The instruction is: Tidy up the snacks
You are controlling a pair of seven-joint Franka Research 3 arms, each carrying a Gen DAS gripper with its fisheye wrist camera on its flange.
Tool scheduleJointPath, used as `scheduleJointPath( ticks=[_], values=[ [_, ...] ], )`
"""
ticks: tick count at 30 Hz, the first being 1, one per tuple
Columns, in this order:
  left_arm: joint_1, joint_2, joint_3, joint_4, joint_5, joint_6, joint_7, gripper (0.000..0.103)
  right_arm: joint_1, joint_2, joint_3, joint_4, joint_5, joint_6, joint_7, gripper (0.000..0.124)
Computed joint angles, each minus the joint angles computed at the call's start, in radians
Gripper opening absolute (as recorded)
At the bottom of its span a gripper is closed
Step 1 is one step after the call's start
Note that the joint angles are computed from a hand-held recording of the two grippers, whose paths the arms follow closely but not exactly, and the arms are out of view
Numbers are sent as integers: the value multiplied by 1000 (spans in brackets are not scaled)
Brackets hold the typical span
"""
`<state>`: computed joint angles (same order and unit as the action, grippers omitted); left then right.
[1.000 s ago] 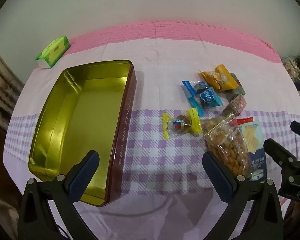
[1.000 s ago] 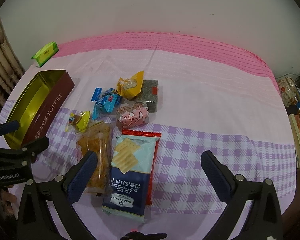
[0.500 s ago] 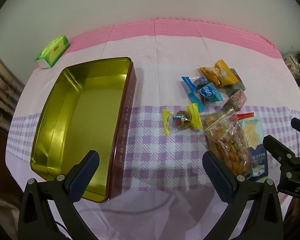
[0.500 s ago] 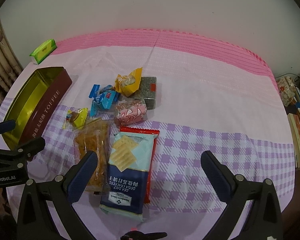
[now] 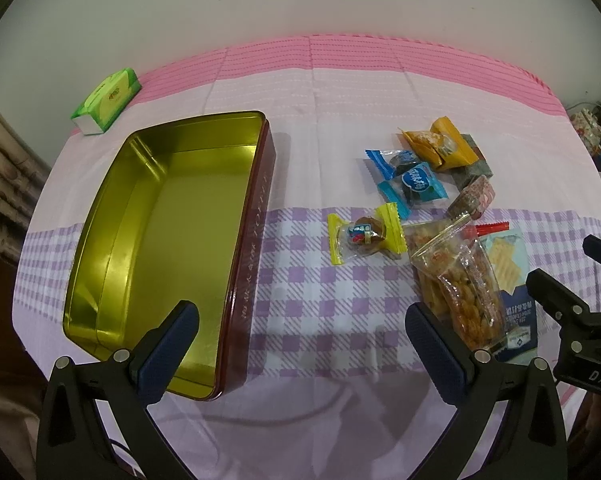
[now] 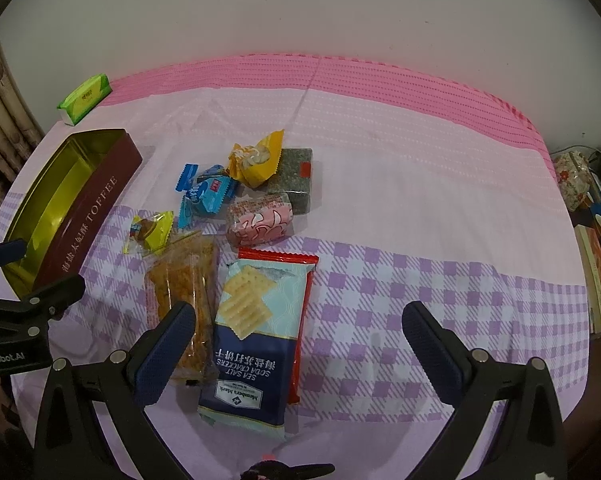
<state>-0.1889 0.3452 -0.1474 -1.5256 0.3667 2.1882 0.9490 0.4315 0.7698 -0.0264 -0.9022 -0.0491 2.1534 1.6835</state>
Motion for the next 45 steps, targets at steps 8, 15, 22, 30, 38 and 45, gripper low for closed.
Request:
scheduleJointPath(
  ticks=[8, 15, 22, 30, 38, 45],
  values=[
    [0, -6, 0, -8, 3, 3, -2, 102, 3, 2, -5, 8, -7, -17, 2, 102],
    [-1, -9, 0, -12, 5, 5, -4, 102, 4, 7, -5, 21, -12, -35, -3, 102],
    [-1, -14, -2, -18, 4, 6, -6, 102, 7, 12, -6, 27, -18, -49, -9, 102],
    [1, -20, -4, -23, -1, 1, -4, 102, 9, 22, -6, 43, -20, -69, -16, 101],
    [0, -20, -3, -23, 0, 0, -7, 102, 12, 31, -7, 58, -23, -92, -26, 101],
    [5, -19, -4, -22, -10, 2, -5, 102, 12, 54, -2, 89, -18, -141, -45, 88]
  ],
)
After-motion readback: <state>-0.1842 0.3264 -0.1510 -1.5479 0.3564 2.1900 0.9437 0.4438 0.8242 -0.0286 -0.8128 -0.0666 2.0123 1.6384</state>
